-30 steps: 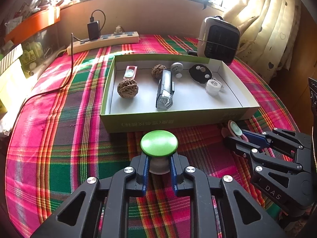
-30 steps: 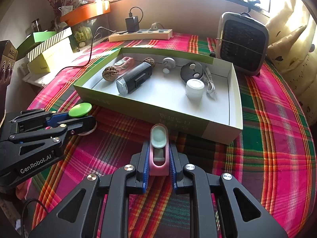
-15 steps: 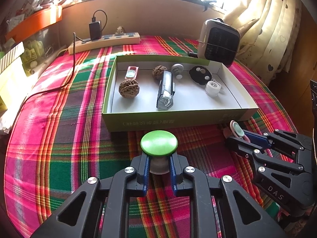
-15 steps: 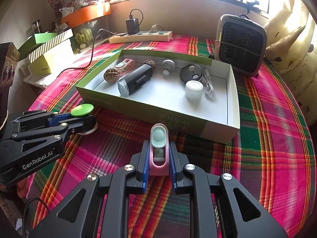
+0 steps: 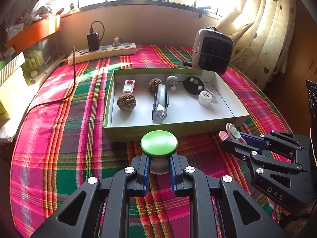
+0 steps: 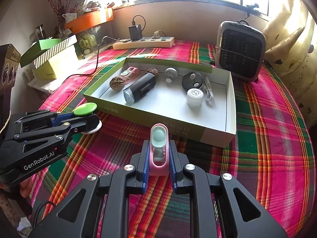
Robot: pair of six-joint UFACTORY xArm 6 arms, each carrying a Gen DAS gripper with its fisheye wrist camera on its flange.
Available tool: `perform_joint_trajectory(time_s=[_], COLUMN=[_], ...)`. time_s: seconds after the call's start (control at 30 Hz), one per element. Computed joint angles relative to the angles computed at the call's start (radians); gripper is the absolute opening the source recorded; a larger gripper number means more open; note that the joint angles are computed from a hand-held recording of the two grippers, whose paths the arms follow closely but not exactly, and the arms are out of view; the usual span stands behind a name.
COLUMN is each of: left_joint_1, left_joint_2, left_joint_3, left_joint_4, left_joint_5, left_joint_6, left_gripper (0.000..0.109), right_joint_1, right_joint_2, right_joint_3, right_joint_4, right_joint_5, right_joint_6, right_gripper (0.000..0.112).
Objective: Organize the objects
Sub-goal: 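Carry the green knob with the left tool while the right tool carries the pink holder into the box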
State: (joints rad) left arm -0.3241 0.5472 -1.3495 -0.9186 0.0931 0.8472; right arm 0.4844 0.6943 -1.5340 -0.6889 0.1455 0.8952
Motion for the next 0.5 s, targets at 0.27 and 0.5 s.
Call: perform_joint_trajectory(time_s=[0.27,0.5], left_joint_1=[0.002,0.013], left_joint_2=[-0.005,0.015], left_joint_3=[-0.026,-0.072], left_joint_4=[0.001,0.056], left_joint_5=[0.005,0.023], left_joint_6=[0.012,-0.036], left_gripper=[0.015,0.015], right_joint_1=[-0.004,-0.008], right_joint_2=[-0.012,-0.006], right_joint_3=[-0.010,-0.041], right_joint_4=[-0.029,-0.013], right_joint_5=[0.000,0.004], right_joint_6=[0.018,-0.007], right_gripper=[0.018,0.018])
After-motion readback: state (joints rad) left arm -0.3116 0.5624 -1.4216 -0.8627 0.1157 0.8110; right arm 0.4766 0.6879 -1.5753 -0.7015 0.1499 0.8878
